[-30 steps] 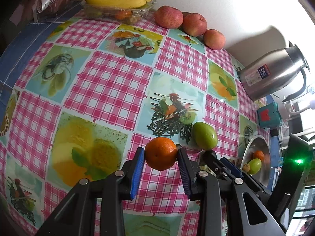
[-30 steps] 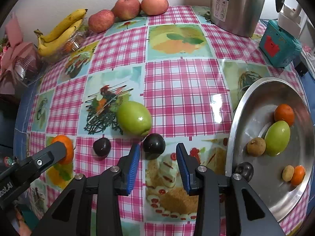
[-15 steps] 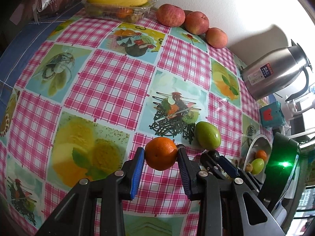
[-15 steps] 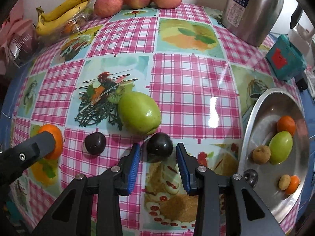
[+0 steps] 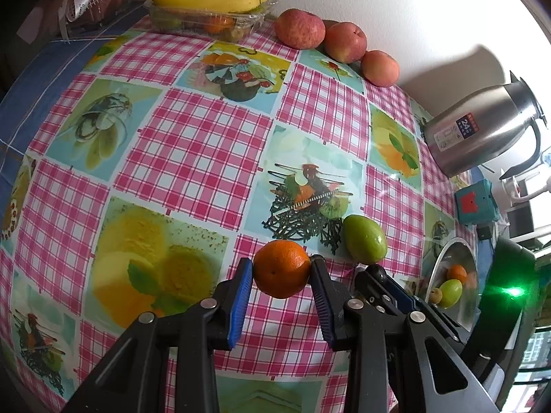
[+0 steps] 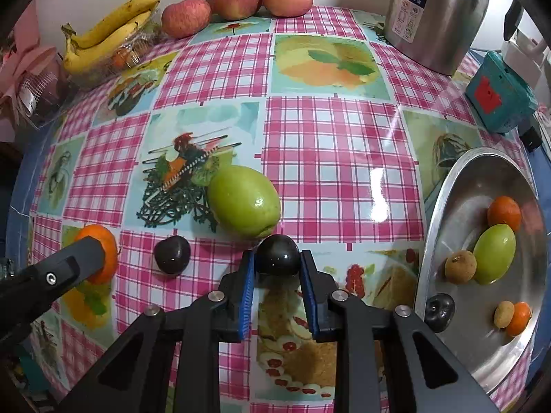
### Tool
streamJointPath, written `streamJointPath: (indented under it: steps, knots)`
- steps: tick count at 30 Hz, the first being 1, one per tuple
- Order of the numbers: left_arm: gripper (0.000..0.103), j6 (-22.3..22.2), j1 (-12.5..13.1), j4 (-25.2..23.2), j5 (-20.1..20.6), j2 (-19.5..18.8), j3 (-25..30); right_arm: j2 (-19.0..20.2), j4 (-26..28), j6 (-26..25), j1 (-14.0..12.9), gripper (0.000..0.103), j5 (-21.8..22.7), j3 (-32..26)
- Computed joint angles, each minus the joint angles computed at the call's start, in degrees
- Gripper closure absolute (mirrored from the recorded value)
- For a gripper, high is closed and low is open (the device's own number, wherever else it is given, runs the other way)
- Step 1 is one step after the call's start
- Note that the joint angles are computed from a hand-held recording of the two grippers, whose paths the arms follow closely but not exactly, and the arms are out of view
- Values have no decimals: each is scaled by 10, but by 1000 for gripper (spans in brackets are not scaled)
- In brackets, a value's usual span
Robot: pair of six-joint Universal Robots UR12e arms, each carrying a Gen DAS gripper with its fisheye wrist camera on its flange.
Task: Organize fruits
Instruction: 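Lift the orange with the left tool while the right tool lifts the plum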
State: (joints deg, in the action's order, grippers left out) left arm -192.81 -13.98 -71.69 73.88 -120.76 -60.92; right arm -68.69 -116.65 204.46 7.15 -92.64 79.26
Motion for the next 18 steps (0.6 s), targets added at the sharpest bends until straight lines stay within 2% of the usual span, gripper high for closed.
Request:
streamJointPath:
  steps: [8,18]
  knots:
    - [66,-2,0,18,-2,5,-3,-18,-31,12,-7,76,34,17]
    - [66,0,0,28,-2,8,-4,-35,-57,15,-13,76,54,28]
